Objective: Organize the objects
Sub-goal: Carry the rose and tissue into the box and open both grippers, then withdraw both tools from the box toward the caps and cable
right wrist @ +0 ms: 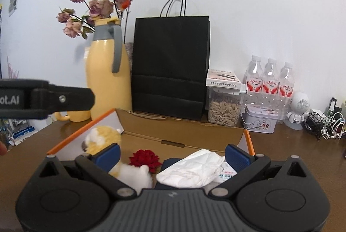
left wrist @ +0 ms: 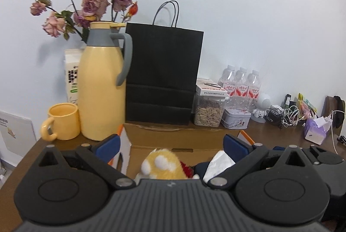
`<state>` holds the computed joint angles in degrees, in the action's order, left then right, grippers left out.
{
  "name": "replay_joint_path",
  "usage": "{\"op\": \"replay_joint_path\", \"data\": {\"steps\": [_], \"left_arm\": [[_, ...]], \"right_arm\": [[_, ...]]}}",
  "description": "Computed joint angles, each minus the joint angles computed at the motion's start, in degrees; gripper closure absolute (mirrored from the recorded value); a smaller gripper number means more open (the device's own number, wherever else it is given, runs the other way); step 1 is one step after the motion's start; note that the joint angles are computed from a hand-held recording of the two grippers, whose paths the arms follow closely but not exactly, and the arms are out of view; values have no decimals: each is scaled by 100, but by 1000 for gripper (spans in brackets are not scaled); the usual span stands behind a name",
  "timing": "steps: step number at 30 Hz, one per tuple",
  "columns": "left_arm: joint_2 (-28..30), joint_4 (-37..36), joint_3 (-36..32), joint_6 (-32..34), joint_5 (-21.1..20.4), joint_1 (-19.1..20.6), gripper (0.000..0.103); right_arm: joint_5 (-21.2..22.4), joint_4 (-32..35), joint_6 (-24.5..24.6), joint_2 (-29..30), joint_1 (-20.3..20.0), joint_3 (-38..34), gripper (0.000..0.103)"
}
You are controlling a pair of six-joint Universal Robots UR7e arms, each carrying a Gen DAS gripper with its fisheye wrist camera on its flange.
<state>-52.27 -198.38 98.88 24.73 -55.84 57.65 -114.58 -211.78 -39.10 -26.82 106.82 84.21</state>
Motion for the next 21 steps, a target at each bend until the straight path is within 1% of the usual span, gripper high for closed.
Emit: {"op": "replay_joint_path", "data": {"steps": [7, 12, 21], "left_arm": [[-520, -150, 772, -135, 383, -102, 0], [-860, -253, 1260, -170, 678, -167, 0], [-1400, -264, 2004, -369, 953, -171, 0]], "right_arm": [[-37, -459, 133, -247, 125, 759, 0], [-106, -662, 231, -346, 215, 1216, 0], [-126, -886, 458, -419, 297, 1911, 0]]}}
